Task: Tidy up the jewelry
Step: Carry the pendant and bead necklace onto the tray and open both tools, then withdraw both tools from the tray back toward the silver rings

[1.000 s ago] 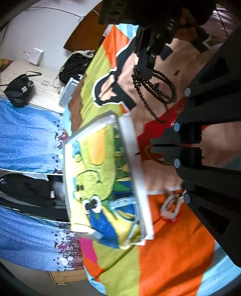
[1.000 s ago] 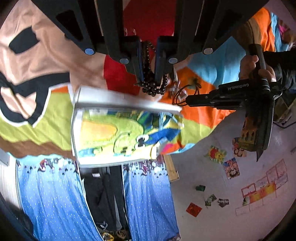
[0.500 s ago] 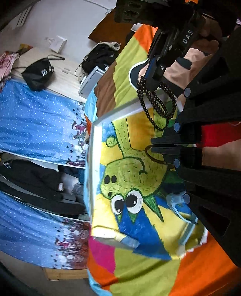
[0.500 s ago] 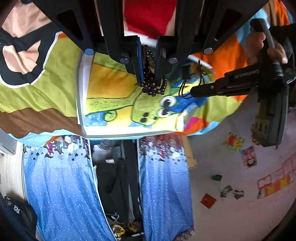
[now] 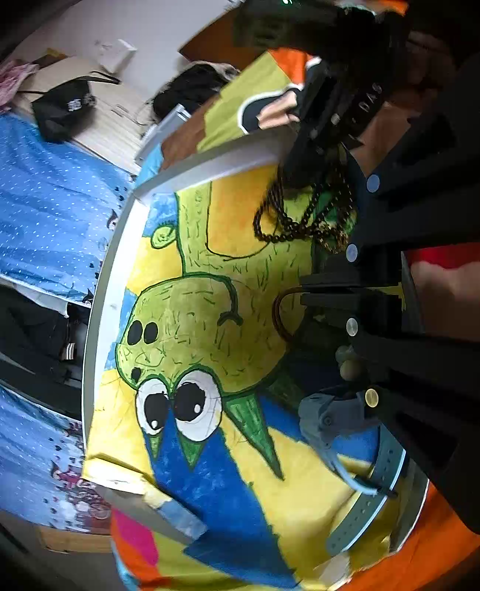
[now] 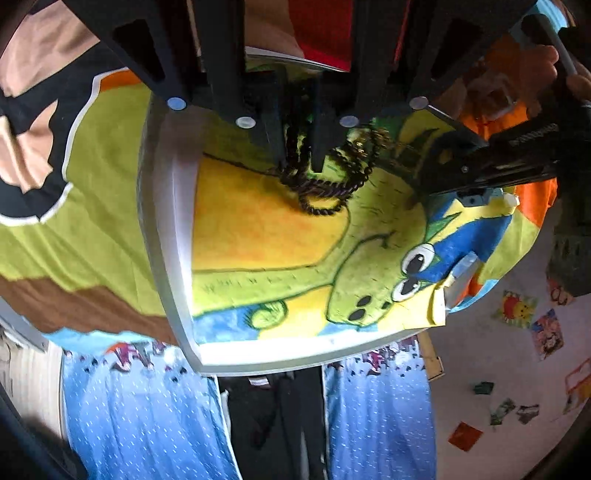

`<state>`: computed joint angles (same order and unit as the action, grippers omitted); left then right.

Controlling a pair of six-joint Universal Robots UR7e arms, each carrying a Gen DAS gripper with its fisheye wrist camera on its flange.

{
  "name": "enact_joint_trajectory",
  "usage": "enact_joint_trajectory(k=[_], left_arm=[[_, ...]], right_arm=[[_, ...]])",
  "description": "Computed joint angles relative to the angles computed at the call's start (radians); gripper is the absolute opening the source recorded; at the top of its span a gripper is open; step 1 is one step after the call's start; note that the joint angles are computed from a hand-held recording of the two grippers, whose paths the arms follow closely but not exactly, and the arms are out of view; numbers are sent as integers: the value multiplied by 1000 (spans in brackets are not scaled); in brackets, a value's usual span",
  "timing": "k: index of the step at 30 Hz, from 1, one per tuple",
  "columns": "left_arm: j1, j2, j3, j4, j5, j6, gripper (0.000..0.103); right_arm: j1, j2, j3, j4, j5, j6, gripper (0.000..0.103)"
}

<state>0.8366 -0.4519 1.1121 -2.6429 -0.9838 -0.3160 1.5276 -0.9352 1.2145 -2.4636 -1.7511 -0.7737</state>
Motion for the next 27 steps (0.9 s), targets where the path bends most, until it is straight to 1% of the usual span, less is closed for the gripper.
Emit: enact_joint_trajectory(k=[1,2,3,4,5,8,10,12,13,14,15,17,18,19,20,21,22,26,27], left_arm=[[-1,-1,-1,-4,1,0,4],[-3,-3,4,-12,9,2,10],[-6,-4,4,-13,15,4,22],[-9,-7,9,-23,23,8,29],[-15,-12,20,-42,40,9,40],[-30,-26,40,-85,68,14,42],[-43,-30,45,-89,102,8,46],[-63,-40,65,-123,138,16,59],[-75,-46,81,-150,162,24,62],[-88,-51,94,-172,186,32,70],[-104,-60,116,-202,211,44,75],[-125,-71,140,-235,241,65,75],[-137,-76,152,-243,260,71,79],[-151,-84,170,-255,281,73,83],[-162,-92,188,-272,296,72,93],[-178,-103,216,-306,324,68,100],[-188,-108,230,-327,344,68,101],[-241,-137,308,-419,444,77,102],[-260,-141,331,-458,483,90,102]], right_arm=[[-1,-1,-3,2,6,-1,35],[-1,-8,7,-14,6,-11,41],[0,-16,22,-44,5,-25,55],[1,-21,33,-65,8,-35,60],[-1,-31,46,-90,18,-48,60],[2,-54,65,-130,25,-54,60],[3,-73,82,-157,38,-56,67],[2,-107,116,-190,69,-59,73],[2,-116,124,-195,79,-60,77],[1,-136,141,-201,99,-59,78],[1,-157,160,-208,118,-59,80],[2,-190,192,-222,144,-60,88],[3,-207,211,-239,151,-57,99],[5,-225,232,-261,161,-51,103],[4,-241,249,-269,176,-49,103],[5,-260,266,-271,193,-49,103],[6,-271,277,-276,200,-51,103],[16,-341,365,-344,222,-80,103],[17,-362,393,-363,233,-90,103]])
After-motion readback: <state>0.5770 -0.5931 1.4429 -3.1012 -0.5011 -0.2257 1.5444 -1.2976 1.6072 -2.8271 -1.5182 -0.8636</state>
